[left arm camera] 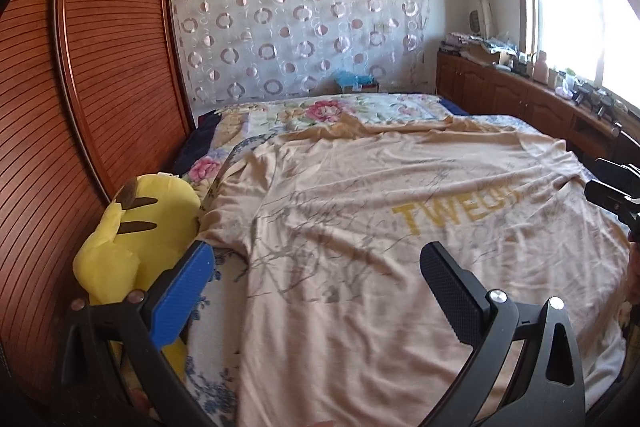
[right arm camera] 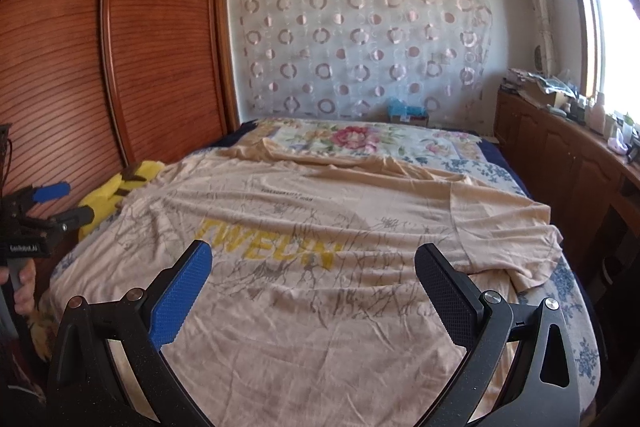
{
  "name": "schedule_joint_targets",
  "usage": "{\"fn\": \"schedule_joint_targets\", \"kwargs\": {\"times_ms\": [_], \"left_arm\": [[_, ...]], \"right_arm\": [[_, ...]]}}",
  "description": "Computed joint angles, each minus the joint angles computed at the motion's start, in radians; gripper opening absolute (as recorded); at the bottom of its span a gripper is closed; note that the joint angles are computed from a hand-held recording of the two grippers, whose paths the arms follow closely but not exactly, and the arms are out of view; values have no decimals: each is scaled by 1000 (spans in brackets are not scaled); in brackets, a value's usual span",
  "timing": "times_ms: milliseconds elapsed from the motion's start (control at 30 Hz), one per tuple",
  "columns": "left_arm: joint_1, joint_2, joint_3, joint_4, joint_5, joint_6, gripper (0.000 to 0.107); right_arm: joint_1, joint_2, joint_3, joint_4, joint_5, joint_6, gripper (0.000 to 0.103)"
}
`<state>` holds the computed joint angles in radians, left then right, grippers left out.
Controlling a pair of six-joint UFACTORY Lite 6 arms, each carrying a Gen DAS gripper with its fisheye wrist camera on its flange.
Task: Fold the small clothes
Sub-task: 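Grasp the side edge of the beige T-shirt with the left gripper and lift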
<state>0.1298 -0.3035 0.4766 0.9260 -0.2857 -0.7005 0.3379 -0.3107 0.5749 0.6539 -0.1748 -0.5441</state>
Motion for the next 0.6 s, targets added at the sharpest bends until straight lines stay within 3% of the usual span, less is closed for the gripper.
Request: {"fn": "schedule_joint_targets", "kwargs": {"times_ms": [200,300,467,600], "left_arm": [[172,224,157,313,-114,-198,103],[212,365,292,427,-111,-298,103],[277,568,519,708,-182,-611,103],[308,741,717,922,-256,-886,97]], "right_arm": [[-10,142,39,-306,-6,285,103],[-21,187,65,-434,-4,401,103],[-13,257,127,-386,0,333,103],[-9,307,178,-401,15,335,103]]}}
